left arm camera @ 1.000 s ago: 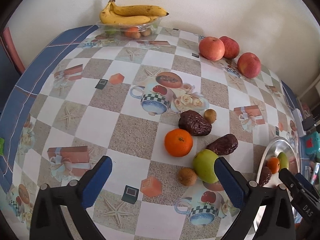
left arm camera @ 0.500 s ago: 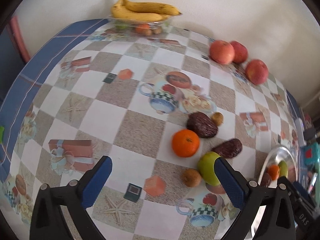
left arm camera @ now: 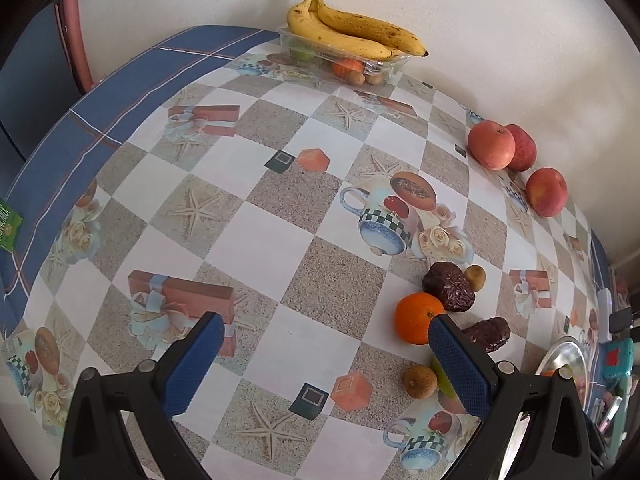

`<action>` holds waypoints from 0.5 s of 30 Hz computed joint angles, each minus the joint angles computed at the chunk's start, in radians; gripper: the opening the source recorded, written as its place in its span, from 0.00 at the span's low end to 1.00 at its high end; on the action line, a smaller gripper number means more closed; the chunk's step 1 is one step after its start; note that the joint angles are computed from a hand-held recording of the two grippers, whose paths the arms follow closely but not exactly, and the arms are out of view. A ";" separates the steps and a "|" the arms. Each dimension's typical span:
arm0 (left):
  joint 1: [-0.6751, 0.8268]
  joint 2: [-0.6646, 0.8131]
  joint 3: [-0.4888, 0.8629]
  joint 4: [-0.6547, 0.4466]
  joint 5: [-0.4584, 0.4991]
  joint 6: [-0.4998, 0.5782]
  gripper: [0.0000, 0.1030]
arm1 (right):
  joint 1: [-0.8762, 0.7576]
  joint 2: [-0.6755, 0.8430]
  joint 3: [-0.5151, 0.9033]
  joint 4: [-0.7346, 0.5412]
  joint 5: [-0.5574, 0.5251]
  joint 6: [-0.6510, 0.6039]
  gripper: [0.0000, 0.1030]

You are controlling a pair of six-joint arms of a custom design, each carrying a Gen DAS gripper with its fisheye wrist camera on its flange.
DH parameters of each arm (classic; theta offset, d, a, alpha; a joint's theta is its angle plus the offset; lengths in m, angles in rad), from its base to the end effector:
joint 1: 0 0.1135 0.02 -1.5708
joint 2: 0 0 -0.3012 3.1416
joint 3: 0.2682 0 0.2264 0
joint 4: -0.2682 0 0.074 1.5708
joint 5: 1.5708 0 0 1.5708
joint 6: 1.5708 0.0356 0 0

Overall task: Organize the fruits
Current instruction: 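Move the right tool back toward the fruit pile while the left tool returns too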

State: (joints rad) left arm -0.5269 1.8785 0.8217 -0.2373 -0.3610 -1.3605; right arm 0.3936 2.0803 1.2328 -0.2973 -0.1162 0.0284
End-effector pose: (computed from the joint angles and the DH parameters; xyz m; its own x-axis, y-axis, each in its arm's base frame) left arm 0.2657 -0.1400 0.1367 -0.5521 -0.7373 -0.3893 -0.7324 0.6520 -0.1962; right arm 0.3693 0.1578 0.1529 -0.8527 -0.3236 -0.4101 -0.4011 0.9085 0.1173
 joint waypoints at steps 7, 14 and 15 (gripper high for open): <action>0.023 0.036 -0.006 0.047 0.042 0.023 1.00 | 0.082 0.013 -0.010 0.061 -0.054 0.053 0.87; 0.068 0.116 -0.017 0.115 0.146 0.022 1.00 | 0.124 0.078 0.020 0.083 -0.062 0.067 0.87; 0.071 0.119 -0.020 0.124 0.151 0.020 1.00 | 0.127 0.092 0.029 0.077 -0.057 0.066 0.87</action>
State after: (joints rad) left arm -0.4563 1.9973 0.8016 -0.1136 -0.2105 -1.3406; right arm 0.5206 2.1724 1.2615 -0.2208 -0.1736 0.0949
